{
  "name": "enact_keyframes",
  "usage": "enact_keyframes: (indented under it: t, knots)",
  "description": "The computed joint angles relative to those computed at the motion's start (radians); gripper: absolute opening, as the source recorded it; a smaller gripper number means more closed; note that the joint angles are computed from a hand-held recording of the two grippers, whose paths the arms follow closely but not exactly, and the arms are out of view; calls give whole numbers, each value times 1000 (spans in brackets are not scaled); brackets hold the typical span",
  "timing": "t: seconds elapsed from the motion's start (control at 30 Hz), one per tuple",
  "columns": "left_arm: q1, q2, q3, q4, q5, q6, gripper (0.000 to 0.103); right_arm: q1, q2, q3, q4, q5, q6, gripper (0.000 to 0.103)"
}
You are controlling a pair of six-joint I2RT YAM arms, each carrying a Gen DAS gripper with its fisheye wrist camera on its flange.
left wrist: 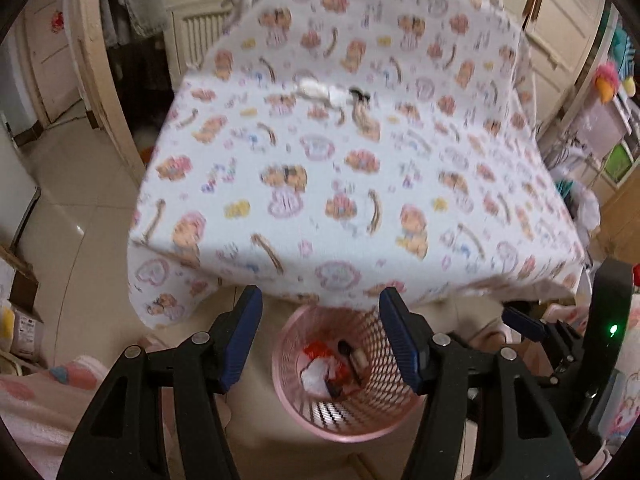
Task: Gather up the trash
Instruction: 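Raise both tools back toward the remaining items on the sheet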
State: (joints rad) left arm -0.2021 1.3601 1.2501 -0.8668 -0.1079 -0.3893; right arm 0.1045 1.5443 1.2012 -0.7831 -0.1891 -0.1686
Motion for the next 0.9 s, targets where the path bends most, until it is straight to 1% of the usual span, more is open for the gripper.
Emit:
enact_keyframes:
  t: [0.07,0.13,0.27,0.37,0.43,0.47,0.53,0.63,0.7,0.83,0.9]
  knots:
    - [5,-18,-13,28,-3,-9,67,10,-19,-13,28,34,-4,90]
    - [2,-29,-15,38,-13,-27,78,15,-24,-9,28,39,-10,91]
    - [9,-42,-11,34,-38,-32,85,10,-46,1,19,23,4,94]
    - [-11,-83,-17,46,-101,-37,87,8,-80,13,34,34,-9,95]
    - [-21,-115,-16,67,-137,-18,94,7,-100,34,50,38,-20,97]
    - [-23,-119,-1,68,-159,-7,96,-4,-107,61,51,20,-30,99]
    - [-13,-100,49,56,-172,10,97,-19,-97,118,40,-10,-45,100]
    - [31,-15,181,10,-130,42,97,-41,-38,247,0,-57,-56,100]
    - [70,60,285,-19,-87,63,97,-52,20,343,-24,-86,-64,100]
    - [118,214,476,-54,-63,116,97,-54,153,538,-61,-85,-73,100]
    - [139,297,566,-67,-38,147,97,-55,254,680,-111,-102,-73,100]
